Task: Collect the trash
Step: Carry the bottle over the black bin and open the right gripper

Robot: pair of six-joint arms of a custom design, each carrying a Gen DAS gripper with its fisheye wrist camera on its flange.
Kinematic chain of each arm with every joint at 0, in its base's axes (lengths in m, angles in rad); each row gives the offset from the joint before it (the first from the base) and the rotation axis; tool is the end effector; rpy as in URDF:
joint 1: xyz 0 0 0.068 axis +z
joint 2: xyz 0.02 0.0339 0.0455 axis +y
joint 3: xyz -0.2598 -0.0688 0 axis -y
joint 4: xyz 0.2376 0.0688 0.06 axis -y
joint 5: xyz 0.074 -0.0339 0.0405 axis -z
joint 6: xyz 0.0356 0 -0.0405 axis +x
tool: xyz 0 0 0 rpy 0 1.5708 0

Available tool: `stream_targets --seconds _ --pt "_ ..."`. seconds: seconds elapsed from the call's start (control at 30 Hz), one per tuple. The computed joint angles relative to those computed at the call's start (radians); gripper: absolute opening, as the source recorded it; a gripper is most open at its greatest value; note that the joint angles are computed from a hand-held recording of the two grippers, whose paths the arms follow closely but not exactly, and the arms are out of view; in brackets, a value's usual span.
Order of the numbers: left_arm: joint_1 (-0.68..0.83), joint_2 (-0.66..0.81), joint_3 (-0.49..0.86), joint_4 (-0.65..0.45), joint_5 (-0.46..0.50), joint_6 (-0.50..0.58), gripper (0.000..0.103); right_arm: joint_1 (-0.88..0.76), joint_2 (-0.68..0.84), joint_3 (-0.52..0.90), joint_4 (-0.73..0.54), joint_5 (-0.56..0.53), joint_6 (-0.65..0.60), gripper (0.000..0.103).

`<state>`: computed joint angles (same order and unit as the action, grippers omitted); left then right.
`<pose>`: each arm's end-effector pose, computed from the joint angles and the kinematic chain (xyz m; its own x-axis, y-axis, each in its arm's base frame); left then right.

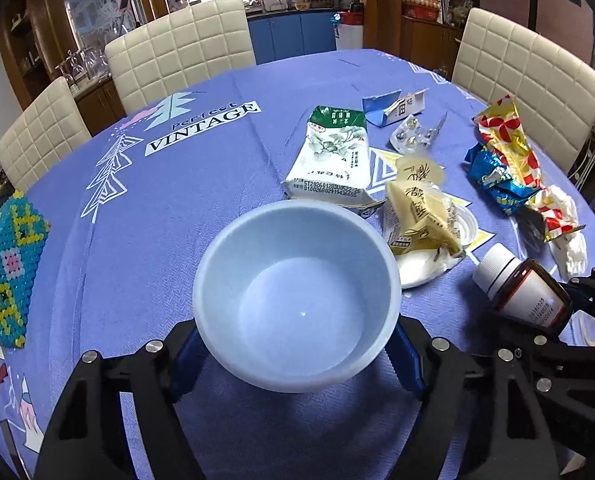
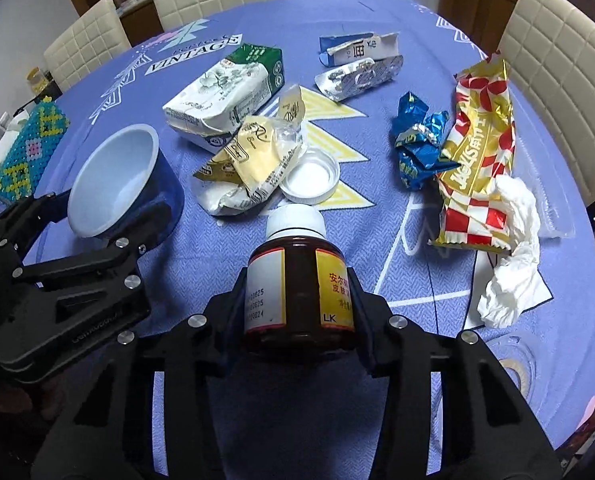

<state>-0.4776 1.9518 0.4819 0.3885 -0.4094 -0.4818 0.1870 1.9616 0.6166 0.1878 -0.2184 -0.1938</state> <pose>0.2289 -0.1025 0.0302 -0.8130 -0.0579 -0.5794 -0.1368 0.9862 0.0935 0.2681 0.0586 0.0360 -0.8314 -0.3487 -0.4326 -0.4353 0.8926 0.1173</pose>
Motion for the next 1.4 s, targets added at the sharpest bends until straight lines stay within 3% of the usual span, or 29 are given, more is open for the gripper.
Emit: stream_targets --seconds 0.3,0.57,0.93,1.4 --pt "-0.096 -0.124 -0.021 -0.042 -0.119 0.0 0.074 -0.057 -0.141 -0.07 0.042 -0.013 -0.025 0.047" --pt "-0.196 -0.101 0.121 -0.139 -0.153 0.013 0.074 -0.228 -0.195 -0.048 0.006 -0.045 -0.067 0.047" --pt "-0.324 0.081 0.462 -0.264 -0.182 0.08 0.074 -0.524 -0.112 0.135 -0.09 -0.123 -0.17 0.047" --pt "-0.433 0.406 1.047 -0.462 -0.106 0.26 0.074 -0.84 0.204 0.552 -0.202 -0.096 -0.148 0.047"
